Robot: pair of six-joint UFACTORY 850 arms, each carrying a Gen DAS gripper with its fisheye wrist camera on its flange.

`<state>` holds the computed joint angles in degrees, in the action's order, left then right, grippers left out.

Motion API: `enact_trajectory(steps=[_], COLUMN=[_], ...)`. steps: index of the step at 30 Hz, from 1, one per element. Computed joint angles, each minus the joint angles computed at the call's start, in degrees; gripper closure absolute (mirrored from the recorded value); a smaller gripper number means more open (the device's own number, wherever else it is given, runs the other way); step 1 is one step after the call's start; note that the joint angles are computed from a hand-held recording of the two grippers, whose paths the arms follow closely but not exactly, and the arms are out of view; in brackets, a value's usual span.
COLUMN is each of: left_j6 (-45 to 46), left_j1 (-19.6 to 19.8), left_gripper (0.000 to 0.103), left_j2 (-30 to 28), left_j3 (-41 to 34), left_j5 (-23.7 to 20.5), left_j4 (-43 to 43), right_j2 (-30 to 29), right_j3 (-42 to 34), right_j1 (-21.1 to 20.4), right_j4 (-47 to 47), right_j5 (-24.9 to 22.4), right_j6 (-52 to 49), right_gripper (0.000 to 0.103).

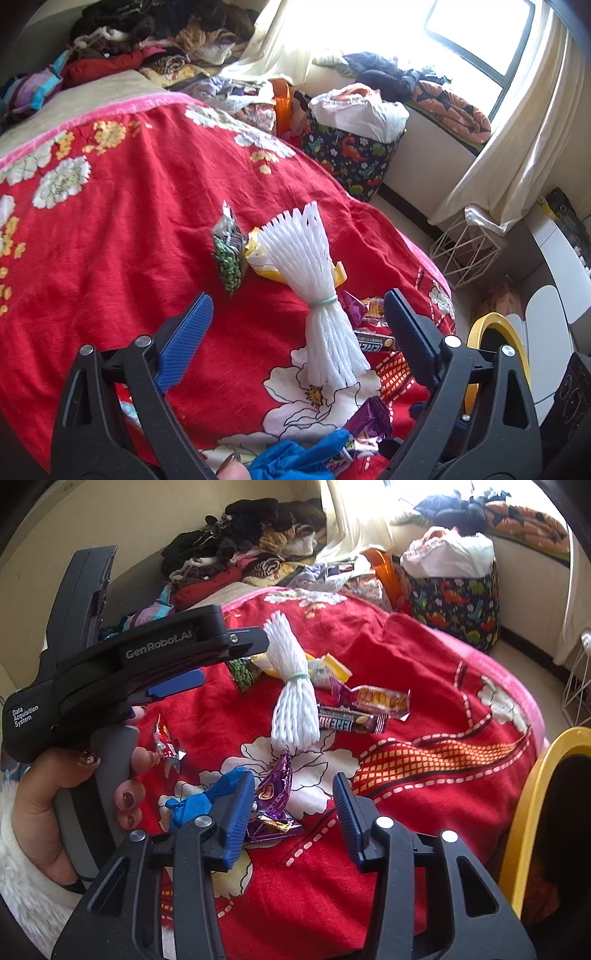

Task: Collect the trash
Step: 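Move both open tools back over the bed toward the remaining wrappers, then grasp the white fork bundle with the left tool while the right tool grasps the purple wrapper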

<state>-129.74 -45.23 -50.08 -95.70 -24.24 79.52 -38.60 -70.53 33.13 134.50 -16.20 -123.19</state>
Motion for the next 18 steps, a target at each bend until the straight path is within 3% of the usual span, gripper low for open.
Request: enact_trajectory(steps=[6, 7, 10, 12, 16, 18], left_j6=[9.09, 11.15, 16.19, 18.86, 17.14, 11.60], left_j1=[1.68, 1.92, 2.31, 2.51, 2.53, 2.26], left_gripper=[0.028, 0.031, 0.037, 0.047, 0.081, 0.082], left_j2=[-3.37, -3.92, -5.18, -5.76, -5.61, -5.04], left_j3=[-4.09, -4.69, -6.07, -6.58, -6.02, -5.11], left_j5=[5.43, 6.06, 7.75, 9.04, 10.21, 10.13], left_j4=[-10.28, -12.57, -17.92, -20.72, -19.30, -13.76], right_j2=[-1.79, -1.82, -1.49, -1.21, -0.22, 0.25], right_j3=[-1.77, -1.67, -1.14, -0.61, 0.68, 1.13], right_j1=[-0.54, -0.57, -0.46, -0.36, -0.64, -0.95], right_j4=[-12.25, -12.56, -10.17, -7.56, -3.27, -1.67], right_j5=[-1.30, -1.69, -2.04, -2.09, -2.84, -2.96], right_j6=[11.88, 11.97, 8.85, 6.04, 2.69, 1.52], right_gripper=[0.084, 0.090, 0.092, 0.093, 0.094, 0.095])
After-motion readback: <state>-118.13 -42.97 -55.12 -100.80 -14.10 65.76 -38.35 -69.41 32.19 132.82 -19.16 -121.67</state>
